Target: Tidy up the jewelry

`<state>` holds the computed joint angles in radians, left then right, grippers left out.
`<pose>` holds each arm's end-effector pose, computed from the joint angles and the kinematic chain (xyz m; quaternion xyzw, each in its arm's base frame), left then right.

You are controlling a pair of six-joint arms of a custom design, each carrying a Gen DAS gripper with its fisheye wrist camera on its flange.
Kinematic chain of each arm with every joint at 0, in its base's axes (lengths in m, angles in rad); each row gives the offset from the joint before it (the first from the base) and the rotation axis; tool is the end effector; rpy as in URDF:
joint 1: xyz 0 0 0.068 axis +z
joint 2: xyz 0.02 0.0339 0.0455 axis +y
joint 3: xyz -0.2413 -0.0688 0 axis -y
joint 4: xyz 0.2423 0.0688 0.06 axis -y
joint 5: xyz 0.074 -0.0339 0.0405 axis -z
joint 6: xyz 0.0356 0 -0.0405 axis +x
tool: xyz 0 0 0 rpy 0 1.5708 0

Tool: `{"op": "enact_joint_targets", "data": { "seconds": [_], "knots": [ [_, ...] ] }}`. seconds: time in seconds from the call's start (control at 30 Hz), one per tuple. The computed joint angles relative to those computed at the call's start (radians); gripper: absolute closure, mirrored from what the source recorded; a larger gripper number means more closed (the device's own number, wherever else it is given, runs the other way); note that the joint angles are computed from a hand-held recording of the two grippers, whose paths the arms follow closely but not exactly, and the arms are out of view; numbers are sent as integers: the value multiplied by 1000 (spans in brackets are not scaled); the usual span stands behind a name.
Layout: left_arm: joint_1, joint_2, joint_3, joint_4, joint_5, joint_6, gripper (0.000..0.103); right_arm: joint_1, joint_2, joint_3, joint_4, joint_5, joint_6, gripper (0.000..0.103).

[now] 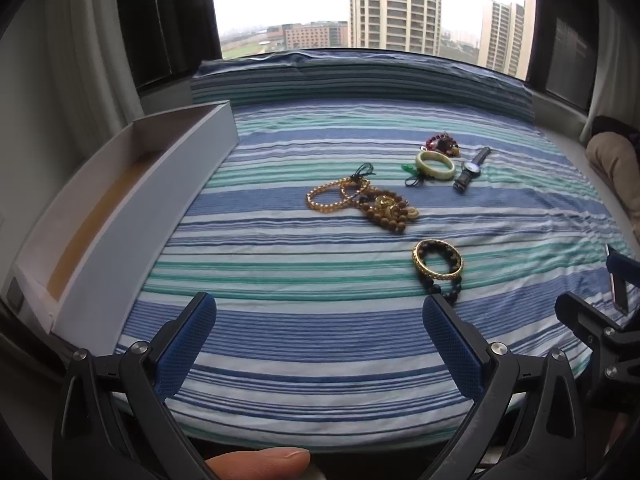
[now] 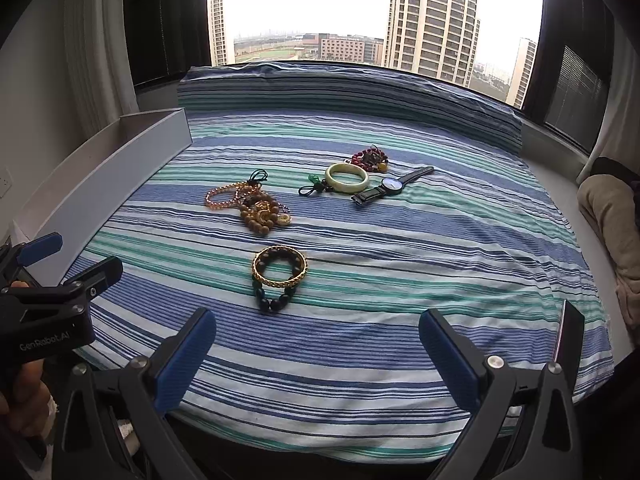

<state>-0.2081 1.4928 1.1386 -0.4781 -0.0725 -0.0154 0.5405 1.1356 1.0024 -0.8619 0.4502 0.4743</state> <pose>0.3165 -0.0642 0.2453 0.0766 0.9289 -0.0066 0.3622 0.2002 0.1020 0.2706 0.0324 0.9363 -0.0526 0.3459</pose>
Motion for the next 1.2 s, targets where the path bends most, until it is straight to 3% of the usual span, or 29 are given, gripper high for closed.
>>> {"op": "enact_joint_targets", "data": {
  "seconds": [1.2],
  "knots": [
    [-4, 13, 13, -20, 13, -2, 0, 12, 12, -3, 2, -8, 17, 0]
  ]
}}
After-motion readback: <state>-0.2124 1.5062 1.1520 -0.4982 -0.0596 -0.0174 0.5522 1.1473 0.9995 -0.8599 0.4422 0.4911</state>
